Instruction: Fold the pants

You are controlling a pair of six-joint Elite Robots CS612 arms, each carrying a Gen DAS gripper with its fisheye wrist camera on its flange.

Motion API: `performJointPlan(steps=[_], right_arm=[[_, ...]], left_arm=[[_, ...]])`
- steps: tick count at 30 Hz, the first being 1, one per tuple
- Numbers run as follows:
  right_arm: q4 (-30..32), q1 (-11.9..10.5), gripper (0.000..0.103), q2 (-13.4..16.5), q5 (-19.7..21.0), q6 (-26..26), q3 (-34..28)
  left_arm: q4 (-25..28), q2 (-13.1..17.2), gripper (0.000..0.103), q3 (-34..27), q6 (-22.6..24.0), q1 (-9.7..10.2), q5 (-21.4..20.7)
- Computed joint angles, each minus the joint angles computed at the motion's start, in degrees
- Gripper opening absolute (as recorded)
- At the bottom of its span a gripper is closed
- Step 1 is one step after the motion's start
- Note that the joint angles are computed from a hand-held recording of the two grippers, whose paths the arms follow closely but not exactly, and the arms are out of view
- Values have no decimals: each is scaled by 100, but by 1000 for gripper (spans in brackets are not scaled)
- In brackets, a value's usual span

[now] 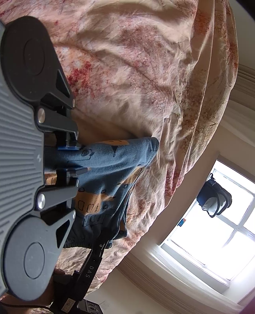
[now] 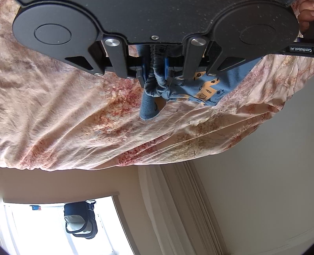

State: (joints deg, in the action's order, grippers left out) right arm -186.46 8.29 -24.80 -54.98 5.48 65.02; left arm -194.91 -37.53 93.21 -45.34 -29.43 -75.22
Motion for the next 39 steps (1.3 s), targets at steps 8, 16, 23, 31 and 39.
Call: performJointPlan(steps=[8,16,23,31,39], right_arm=[[-124,60,41,-89,-440,-18,140],[-857,95,87,-349,-952,238,603],[-1725,82,102,-709,-1047,83,1241],[-2682,67,102,-1242,-1053,-173,2263],[-3223,55,102,-1564,-946,-404,3080]], left_arm=[[38,-13,34,10,-152,16,12],[124,-236,87,159,-2,-199,862],[120,-523,103,439,330,-503,1932],[33,-864,103,979,484,-927,2907],[233,-1079,103,1521,200,-1294,3460]])
